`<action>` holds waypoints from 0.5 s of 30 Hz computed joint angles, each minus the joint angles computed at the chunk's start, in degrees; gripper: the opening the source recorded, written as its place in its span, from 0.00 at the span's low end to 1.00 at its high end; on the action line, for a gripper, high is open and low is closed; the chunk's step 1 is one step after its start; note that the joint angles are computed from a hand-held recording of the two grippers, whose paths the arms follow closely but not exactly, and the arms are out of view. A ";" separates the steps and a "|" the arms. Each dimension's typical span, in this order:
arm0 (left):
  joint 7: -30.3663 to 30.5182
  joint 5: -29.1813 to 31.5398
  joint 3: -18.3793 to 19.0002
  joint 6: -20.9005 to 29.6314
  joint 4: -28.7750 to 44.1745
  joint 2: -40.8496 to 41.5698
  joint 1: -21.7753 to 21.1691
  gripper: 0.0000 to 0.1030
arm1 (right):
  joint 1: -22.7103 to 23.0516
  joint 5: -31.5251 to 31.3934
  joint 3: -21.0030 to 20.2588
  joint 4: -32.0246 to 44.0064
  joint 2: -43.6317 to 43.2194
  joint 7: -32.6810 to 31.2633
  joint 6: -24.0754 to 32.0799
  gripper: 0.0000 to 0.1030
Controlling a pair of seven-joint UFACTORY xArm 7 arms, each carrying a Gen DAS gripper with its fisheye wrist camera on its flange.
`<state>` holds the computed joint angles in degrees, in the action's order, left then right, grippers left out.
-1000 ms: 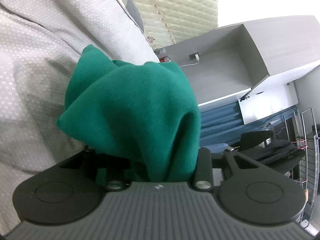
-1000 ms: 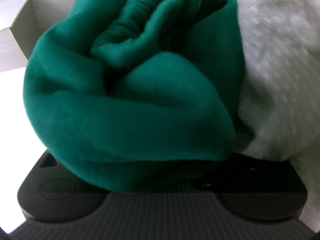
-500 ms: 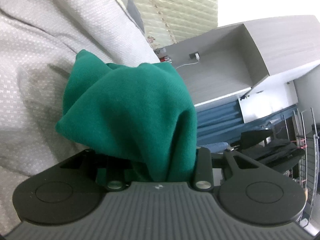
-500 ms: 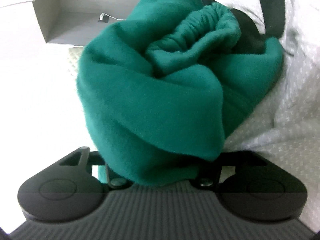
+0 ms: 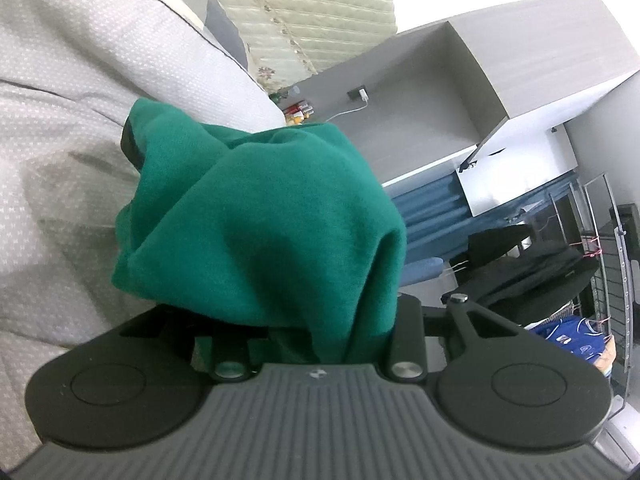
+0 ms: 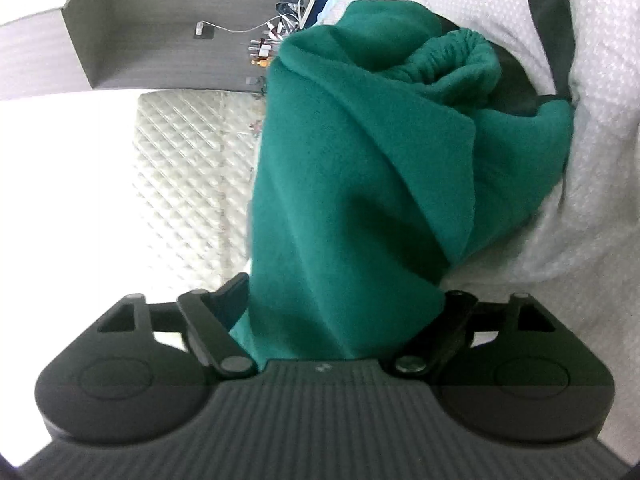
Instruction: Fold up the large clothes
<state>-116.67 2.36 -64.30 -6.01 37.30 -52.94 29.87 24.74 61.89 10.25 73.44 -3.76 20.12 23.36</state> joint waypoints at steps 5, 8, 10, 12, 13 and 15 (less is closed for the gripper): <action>-0.83 -0.58 -0.64 -1.59 -0.51 0.37 0.75 0.40 | 0.74 12.61 -0.38 -2.16 -0.34 -7.46 -2.44 0.85; -1.62 -1.19 -1.38 -2.65 -0.77 0.13 1.44 0.40 | 0.26 13.12 -0.34 -0.78 0.61 -8.16 -2.27 0.85; -1.40 -1.04 -1.41 -2.52 -0.70 0.52 1.52 0.40 | 0.23 12.46 0.16 -1.67 0.26 -7.29 -2.82 0.84; -1.06 -0.78 -1.49 -2.04 -0.44 0.93 1.49 0.40 | 0.10 8.97 0.29 -3.47 -0.63 -3.17 -2.28 0.84; -1.14 -0.83 -1.62 -2.03 -0.40 0.92 1.53 0.40 | 0.02 6.34 0.39 -1.89 1.37 -0.63 -2.07 0.84; -1.26 -0.90 -1.75 -2.12 -0.37 0.71 1.63 0.40 | -0.20 1.58 0.72 -2.64 1.69 4.44 -1.37 0.84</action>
<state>-117.93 1.47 -66.06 -8.14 36.93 -52.23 31.51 24.54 63.47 10.97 70.80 -2.06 24.56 21.99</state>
